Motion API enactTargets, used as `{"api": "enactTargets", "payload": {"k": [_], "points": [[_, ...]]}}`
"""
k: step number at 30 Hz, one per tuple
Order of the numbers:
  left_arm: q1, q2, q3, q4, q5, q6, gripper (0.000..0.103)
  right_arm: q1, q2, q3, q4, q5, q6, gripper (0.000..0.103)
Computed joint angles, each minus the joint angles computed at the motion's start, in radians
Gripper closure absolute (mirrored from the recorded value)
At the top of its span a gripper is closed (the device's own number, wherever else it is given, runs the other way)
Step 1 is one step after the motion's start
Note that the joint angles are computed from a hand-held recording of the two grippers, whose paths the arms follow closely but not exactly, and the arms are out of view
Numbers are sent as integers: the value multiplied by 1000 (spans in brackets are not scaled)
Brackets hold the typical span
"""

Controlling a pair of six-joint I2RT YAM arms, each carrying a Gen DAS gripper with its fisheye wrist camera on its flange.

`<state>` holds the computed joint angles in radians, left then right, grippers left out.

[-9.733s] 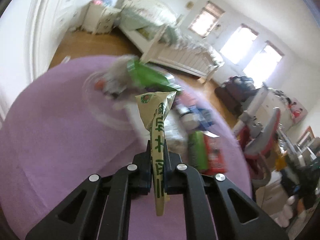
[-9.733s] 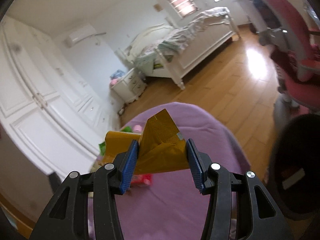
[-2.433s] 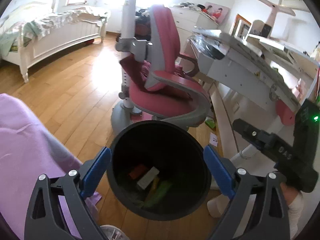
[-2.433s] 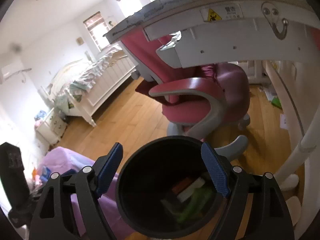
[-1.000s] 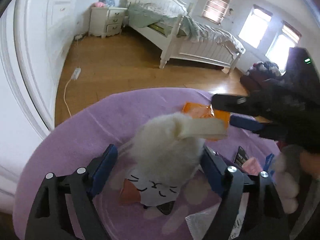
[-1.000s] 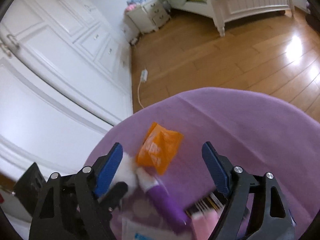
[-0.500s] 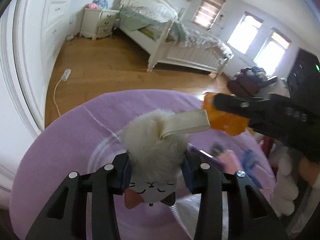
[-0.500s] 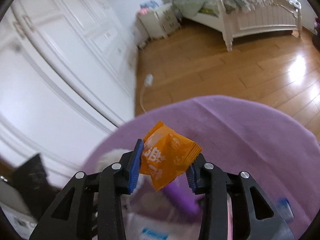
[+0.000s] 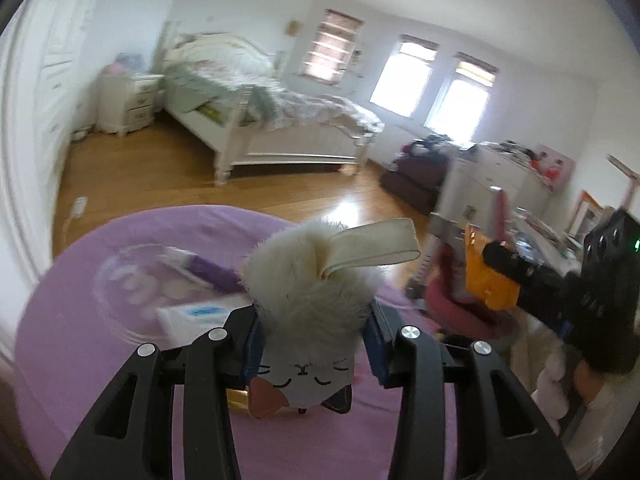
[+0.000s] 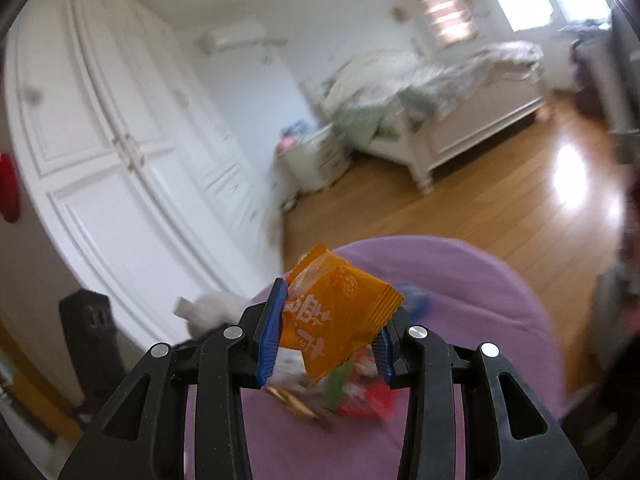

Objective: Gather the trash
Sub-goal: 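Carry both items over the black bin and open both tools to drop them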

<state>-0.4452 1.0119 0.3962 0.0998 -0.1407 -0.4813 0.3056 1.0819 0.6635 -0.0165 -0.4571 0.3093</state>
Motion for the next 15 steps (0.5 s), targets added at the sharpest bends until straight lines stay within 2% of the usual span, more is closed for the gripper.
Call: {"api": "enactTargets", "payload": {"k": [3,6,8,10,13,15], "points": [[-146,109,47,67,-57,-19,61,-198,-240,-116,-120,-67,-58,64],[-276,268,117,148,-86,-35,61,-496,-394,-180,-261,-233,-168,64],[-330,364,161,198,-79,-33,61,-697,-397,-199,-318,-353,-273,64],[-392,484,237,228,-69,-41,61,-914,-331,-195,-379,-484,-405,64],[-432,629,358,227,-36,-42,61,-1115,-192,-185,-408,-576,-573,64],[-450,720,431,226,-12,-41,61,-1196,-116,-180,-403,-602,-641,64]]}}
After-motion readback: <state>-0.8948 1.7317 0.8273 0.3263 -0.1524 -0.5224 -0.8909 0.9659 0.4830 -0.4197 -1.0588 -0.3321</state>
